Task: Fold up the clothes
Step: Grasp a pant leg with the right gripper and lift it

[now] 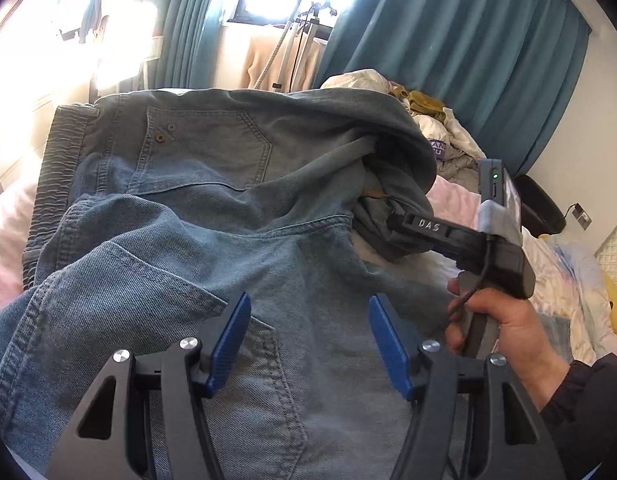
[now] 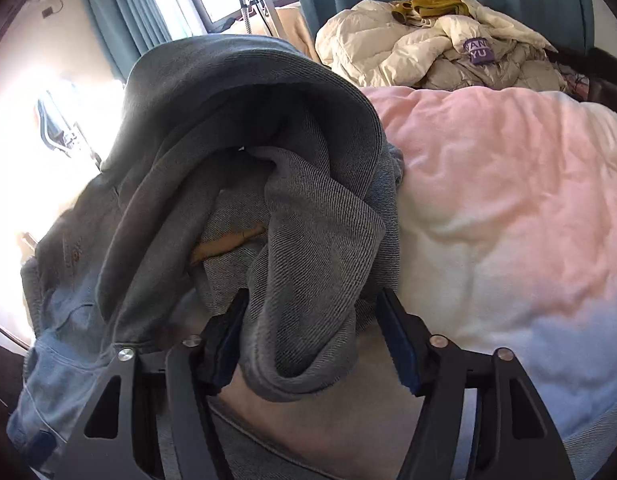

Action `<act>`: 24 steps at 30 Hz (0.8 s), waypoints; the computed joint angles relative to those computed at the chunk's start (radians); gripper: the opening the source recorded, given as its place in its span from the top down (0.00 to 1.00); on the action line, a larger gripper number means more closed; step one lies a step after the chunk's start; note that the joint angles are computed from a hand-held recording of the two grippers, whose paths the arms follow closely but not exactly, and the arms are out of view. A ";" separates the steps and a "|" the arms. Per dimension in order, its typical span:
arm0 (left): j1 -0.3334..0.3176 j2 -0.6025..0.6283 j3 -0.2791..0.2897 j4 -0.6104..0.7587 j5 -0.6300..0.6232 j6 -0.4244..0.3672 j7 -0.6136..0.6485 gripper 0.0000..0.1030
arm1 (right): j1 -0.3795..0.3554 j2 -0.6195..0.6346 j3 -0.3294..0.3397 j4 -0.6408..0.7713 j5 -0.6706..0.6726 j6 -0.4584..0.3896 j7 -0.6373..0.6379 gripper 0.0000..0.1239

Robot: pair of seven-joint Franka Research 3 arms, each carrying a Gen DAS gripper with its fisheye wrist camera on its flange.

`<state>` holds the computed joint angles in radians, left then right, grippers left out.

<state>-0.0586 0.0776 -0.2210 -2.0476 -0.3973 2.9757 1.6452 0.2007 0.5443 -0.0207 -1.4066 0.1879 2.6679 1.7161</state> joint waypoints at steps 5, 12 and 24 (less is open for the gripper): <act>-0.001 -0.011 0.007 -0.005 0.004 -0.009 -0.013 0.39 | 0.096 -0.034 -0.105 -0.005 -0.195 -0.041 0.085 0.88; 0.000 -0.029 0.013 -0.015 -0.053 -0.006 -0.006 0.39 | 0.120 -0.130 -0.166 -0.012 -0.512 -0.172 0.058 0.89; -0.025 -0.050 0.026 -0.021 -0.137 -0.025 0.067 0.39 | 0.129 -0.340 -0.245 -0.211 -1.471 -0.158 0.065 0.91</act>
